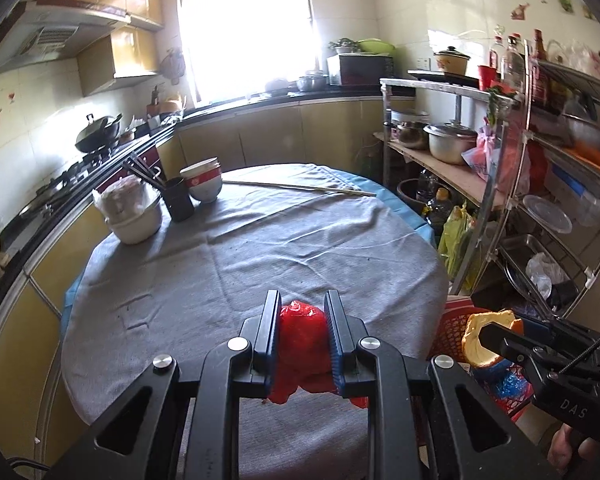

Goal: Collect trash
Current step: 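Carry red bag with left tool while right tool carries orange peel to red basket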

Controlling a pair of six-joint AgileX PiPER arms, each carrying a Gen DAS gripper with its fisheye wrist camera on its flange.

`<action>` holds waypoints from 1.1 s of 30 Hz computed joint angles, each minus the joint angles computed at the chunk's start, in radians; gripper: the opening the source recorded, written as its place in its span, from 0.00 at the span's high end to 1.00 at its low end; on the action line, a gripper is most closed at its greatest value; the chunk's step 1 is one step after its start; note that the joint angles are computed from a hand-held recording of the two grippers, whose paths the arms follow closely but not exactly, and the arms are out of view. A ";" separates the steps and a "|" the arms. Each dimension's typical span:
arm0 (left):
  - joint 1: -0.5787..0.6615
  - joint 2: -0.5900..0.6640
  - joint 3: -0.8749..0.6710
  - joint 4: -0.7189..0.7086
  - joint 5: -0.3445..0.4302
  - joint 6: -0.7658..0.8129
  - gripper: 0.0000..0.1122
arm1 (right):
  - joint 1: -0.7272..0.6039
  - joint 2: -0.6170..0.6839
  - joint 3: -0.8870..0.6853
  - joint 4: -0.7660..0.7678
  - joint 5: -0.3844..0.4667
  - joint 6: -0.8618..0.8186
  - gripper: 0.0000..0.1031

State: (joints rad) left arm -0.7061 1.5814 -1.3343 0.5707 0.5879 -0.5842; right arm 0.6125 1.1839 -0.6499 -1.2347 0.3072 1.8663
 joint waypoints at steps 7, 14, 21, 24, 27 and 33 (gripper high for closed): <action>-0.056 0.023 -0.023 0.055 0.030 -0.041 0.80 | -0.038 -0.059 0.058 0.008 -0.017 0.002 0.62; -0.101 0.041 -0.037 0.096 0.051 -0.070 0.80 | -0.081 -0.108 0.105 0.009 -0.043 0.009 0.62; -0.130 0.063 -0.058 0.106 0.066 -0.075 0.80 | -0.119 -0.154 0.150 0.017 -0.062 0.010 0.62; -0.145 0.074 -0.067 0.117 0.071 -0.082 0.80 | -0.135 -0.171 0.165 0.030 -0.071 0.000 0.62; -0.160 0.085 -0.078 0.122 0.079 -0.084 0.80 | -0.145 -0.188 0.181 0.041 -0.075 -0.005 0.62; -0.193 0.109 -0.100 0.135 0.093 -0.086 0.80 | -0.172 -0.217 0.205 0.083 -0.087 -0.040 0.62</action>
